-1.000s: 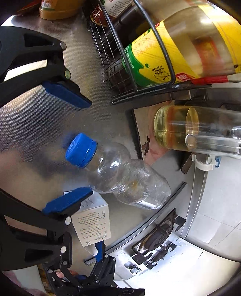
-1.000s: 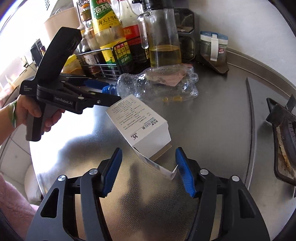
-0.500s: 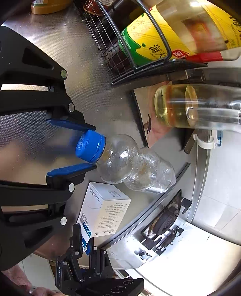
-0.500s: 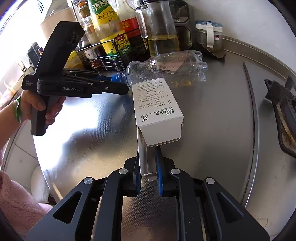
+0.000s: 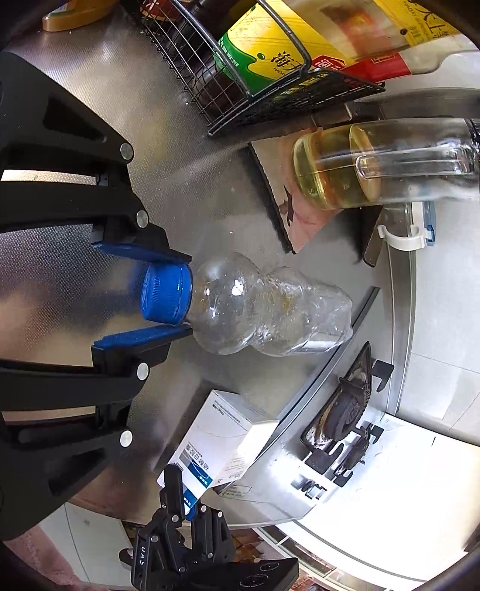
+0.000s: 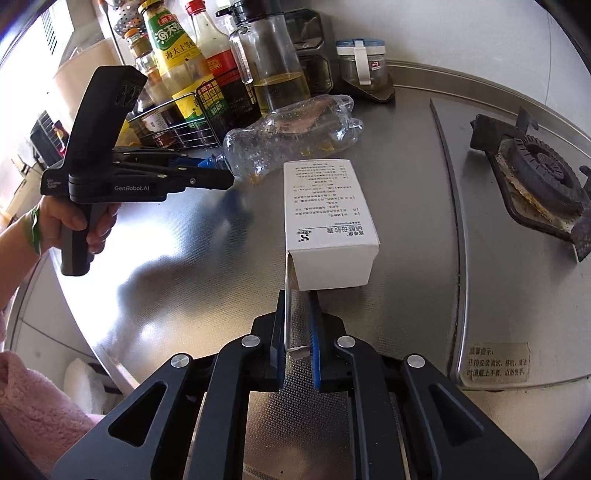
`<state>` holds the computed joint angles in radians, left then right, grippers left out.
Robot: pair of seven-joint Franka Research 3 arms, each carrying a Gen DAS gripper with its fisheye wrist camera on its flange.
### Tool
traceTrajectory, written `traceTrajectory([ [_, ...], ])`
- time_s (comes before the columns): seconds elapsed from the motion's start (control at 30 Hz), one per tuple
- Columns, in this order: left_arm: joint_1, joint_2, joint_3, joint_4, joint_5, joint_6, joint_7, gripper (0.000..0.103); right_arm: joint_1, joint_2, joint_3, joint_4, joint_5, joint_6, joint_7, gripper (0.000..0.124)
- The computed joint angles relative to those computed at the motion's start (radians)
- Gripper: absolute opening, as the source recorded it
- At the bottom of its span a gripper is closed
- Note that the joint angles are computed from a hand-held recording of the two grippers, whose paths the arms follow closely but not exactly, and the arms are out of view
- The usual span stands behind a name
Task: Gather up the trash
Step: 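Lift the bottle and white box off the counter and carry them over the bin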
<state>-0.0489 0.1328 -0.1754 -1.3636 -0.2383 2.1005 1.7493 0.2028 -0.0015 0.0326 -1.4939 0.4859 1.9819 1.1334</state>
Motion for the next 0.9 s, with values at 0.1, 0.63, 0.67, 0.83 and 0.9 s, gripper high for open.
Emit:
traceTrajectory([
  [0.1, -0.004, -0.014, -0.001, -0.018, 0.007, 0.015, -0.003, 0.030, 0.003, -0.023, 0.002, -0.029, -0.014, 0.020, 0.021, 0.011],
  [0.63, -0.075, -0.265, -0.004, -0.237, 0.247, 0.084, -0.334, 0.030, 0.023, -0.171, -0.015, -0.155, 0.030, 0.064, -0.070, 0.011],
  [0.67, -0.081, -0.288, -0.008, -0.256, 0.264, 0.083, -0.365, 0.030, 0.023, -0.190, -0.019, -0.171, 0.035, 0.060, -0.085, 0.011],
  [0.83, -0.116, -0.420, -0.045, -0.369, 0.346, 0.061, -0.552, 0.030, 0.017, -0.306, -0.050, -0.272, 0.064, 0.026, -0.154, 0.011],
  [0.9, -0.134, -0.476, -0.063, -0.416, 0.364, 0.050, -0.627, 0.030, 0.016, -0.358, -0.066, -0.317, 0.078, 0.007, -0.183, 0.011],
])
